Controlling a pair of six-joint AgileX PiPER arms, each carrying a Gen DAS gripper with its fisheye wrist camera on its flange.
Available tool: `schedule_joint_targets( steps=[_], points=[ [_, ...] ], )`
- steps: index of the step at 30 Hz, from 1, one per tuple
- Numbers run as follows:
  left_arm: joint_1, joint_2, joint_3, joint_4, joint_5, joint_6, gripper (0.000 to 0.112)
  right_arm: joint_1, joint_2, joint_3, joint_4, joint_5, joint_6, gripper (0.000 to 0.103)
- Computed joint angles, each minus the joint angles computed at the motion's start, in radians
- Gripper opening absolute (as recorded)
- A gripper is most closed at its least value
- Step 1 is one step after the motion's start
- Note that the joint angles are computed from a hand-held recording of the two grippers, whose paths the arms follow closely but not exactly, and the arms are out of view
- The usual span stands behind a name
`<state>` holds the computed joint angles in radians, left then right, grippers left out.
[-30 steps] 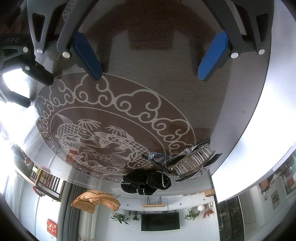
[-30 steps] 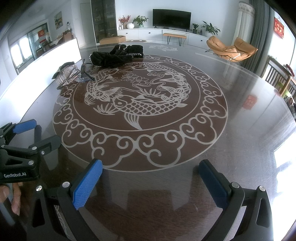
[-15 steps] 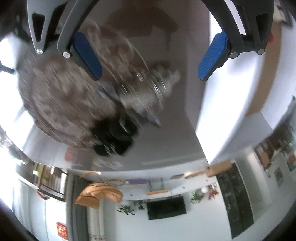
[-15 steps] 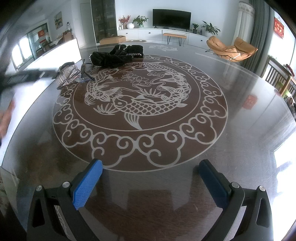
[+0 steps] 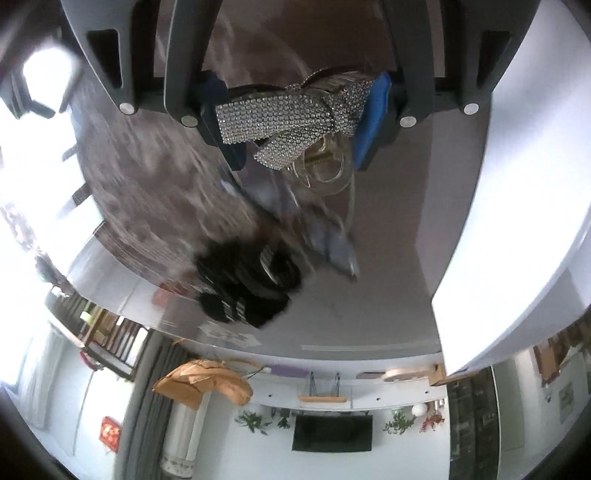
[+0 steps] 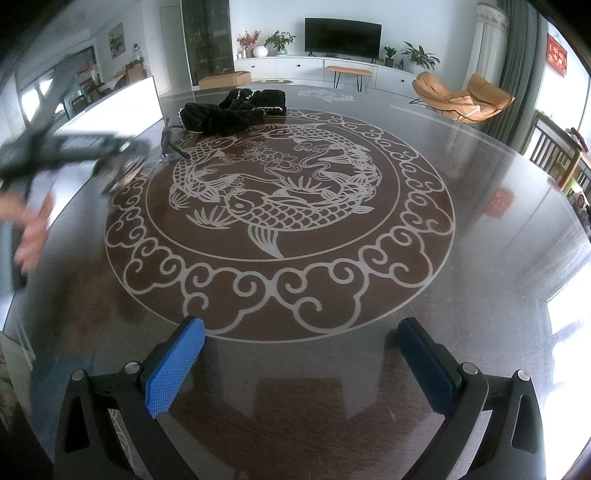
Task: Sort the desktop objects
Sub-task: 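Grasp the rhinestone hair clip with the left tool and lift it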
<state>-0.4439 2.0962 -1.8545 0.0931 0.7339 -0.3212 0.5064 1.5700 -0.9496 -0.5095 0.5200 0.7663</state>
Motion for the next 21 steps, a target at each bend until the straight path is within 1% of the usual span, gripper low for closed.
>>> schedule_joint_targets(
  steps=[3,4,6,7,8,9,12,14,15,16,18,19,21],
  points=[
    [-0.057,-0.151,0.272,0.081,-0.141,-0.076,0.059,-0.001,-0.001,0.001,0.001,0.0,-0.002,0.103],
    [-0.072,-0.189,0.34,0.103,-0.179,-0.098,0.059,-0.001,-0.001,0.001,0.001,0.0,-0.002,0.103],
    [-0.092,-0.229,0.407,0.146,-0.212,-0.124,0.064,-0.001,-0.001,0.001,0.001,0.0,-0.002,0.103],
    [-0.102,-0.234,0.423,0.166,-0.216,-0.129,0.078,-0.001,-0.002,0.002,0.002,0.0,-0.003,0.103],
    [-0.116,-0.227,0.423,0.211,-0.201,-0.156,0.09,0.0,0.0,0.0,0.001,0.001,0.0,0.103],
    [-0.133,-0.222,0.427,0.277,-0.187,-0.201,0.091,-0.001,-0.002,0.002,0.001,0.0,-0.002,0.103],
    [-0.15,-0.195,0.389,0.318,-0.133,-0.22,0.091,-0.001,-0.001,0.002,0.001,-0.001,-0.001,0.103],
    [-0.155,-0.168,0.342,0.306,-0.084,-0.202,0.093,0.0,0.0,0.0,-0.001,0.0,0.002,0.103],
    [-0.152,-0.164,0.338,0.302,-0.08,-0.204,0.093,0.0,-0.001,0.001,-0.001,0.0,0.002,0.103],
    [-0.147,-0.169,0.342,0.292,-0.076,-0.201,0.096,0.001,0.0,0.0,-0.002,0.0,0.003,0.103],
    [-0.121,-0.168,0.339,0.223,-0.072,-0.171,0.102,0.0,0.0,0.001,-0.001,0.0,0.002,0.103],
    [-0.11,-0.168,0.34,0.194,-0.075,-0.162,0.103,-0.001,-0.001,0.001,-0.001,0.0,0.002,0.103],
    [-0.115,-0.171,0.348,0.208,-0.073,-0.175,0.103,-0.001,-0.001,0.001,-0.001,0.0,0.002,0.103]
  ],
)
